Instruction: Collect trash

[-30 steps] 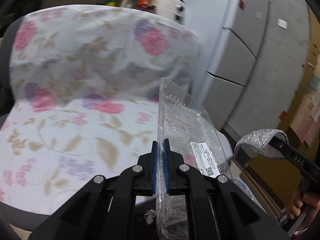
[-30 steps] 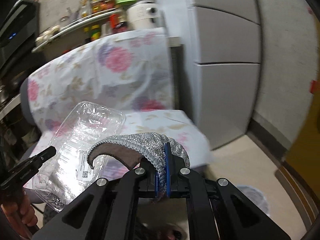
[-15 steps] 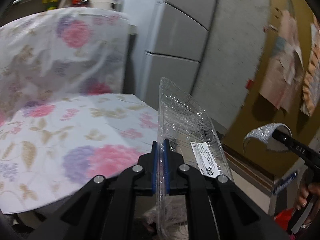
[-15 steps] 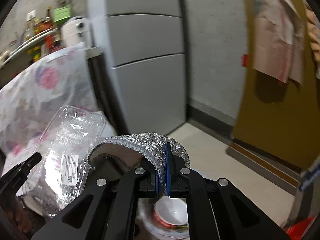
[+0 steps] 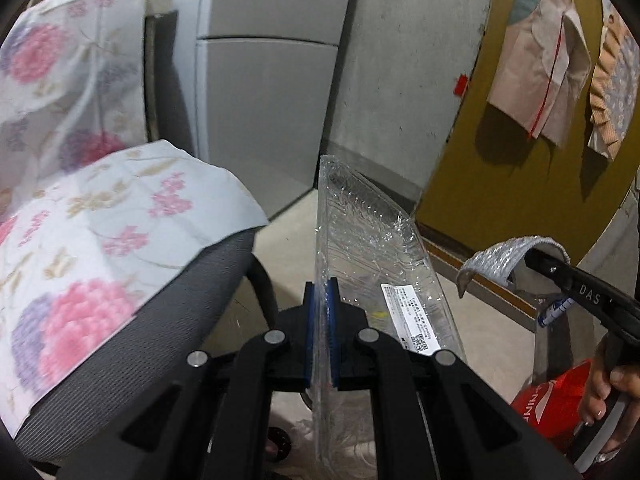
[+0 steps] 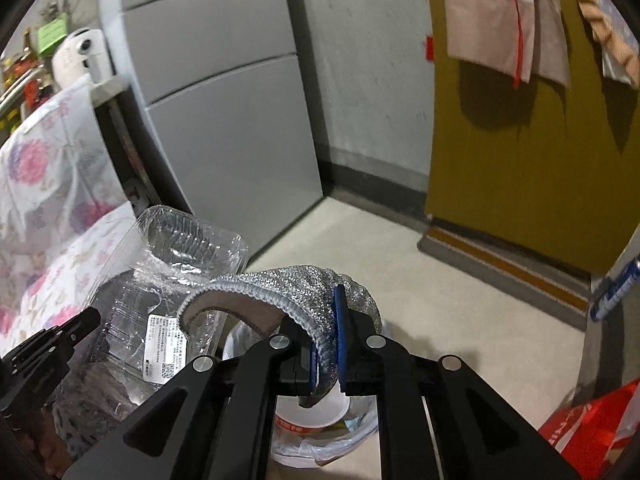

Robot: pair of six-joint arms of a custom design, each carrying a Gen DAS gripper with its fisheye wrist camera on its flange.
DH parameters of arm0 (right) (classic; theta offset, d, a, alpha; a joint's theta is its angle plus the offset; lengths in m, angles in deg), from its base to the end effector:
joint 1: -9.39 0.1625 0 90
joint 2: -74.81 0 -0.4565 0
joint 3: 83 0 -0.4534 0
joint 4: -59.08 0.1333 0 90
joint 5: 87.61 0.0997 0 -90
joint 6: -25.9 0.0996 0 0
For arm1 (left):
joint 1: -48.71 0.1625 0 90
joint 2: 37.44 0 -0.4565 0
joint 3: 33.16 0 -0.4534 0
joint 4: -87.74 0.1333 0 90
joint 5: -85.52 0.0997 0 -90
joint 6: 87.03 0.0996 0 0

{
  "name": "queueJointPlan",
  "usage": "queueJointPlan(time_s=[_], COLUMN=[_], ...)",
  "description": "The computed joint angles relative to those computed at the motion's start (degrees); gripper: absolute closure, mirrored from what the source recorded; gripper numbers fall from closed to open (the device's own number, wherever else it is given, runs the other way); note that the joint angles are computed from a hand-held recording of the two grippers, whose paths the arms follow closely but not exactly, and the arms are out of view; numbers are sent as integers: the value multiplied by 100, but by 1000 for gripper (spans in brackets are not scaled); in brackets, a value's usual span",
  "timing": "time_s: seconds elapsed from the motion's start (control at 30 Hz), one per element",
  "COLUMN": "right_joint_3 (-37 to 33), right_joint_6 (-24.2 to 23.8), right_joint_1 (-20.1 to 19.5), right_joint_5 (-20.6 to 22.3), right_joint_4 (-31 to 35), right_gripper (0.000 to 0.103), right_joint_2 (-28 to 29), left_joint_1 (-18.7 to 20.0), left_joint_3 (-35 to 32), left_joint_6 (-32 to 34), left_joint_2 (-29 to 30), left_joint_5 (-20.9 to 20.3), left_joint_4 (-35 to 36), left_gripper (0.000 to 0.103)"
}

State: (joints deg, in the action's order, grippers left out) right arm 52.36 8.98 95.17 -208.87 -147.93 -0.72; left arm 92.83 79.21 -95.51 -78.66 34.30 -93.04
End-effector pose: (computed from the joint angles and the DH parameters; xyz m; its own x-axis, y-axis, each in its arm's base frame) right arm 0.0470 -0.4723 0.2502 -0.7965 0.3189 0.5137 -0.2006 0.6620 -0.7221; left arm -0.3016 -0.5650 -0.0054 -0.7859 0.3119 -0.5339 0.5665 0.7095 -0.4193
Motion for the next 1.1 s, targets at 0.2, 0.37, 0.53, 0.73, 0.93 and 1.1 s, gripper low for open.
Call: queueJointPlan(time_s=[0.2, 0.37, 0.53, 0.73, 0.93, 1.1], right_joint_3=[-162, -267, -299, -468, -535, -332], right_joint_6=[291, 773, 754, 700, 1534, 1796], right_joint_1=[-371, -511, -231, 216, 242, 213], right_joint_5=[257, 316, 52, -888, -697, -17], right_joint_4=[506, 1330, 1331, 1605, 3042, 2647], right_gripper=[79, 61, 44, 24, 24, 24], right_joint_2=[86, 47, 0, 151, -57, -434], left_joint_1=[267, 275, 219, 148, 104, 95], left_joint_3=[-442, -273, -62, 353, 589, 721], left_joint_6=[-218, -201, -230, -350, -442, -512], left_joint_2=[227, 86, -135, -514, -753, -884], left_joint_5=[-464, -373, -33, 285, 444, 491], left_joint_4=[610, 409, 91, -225, -361, -485], left_gripper=[63, 61, 57, 54, 52, 52])
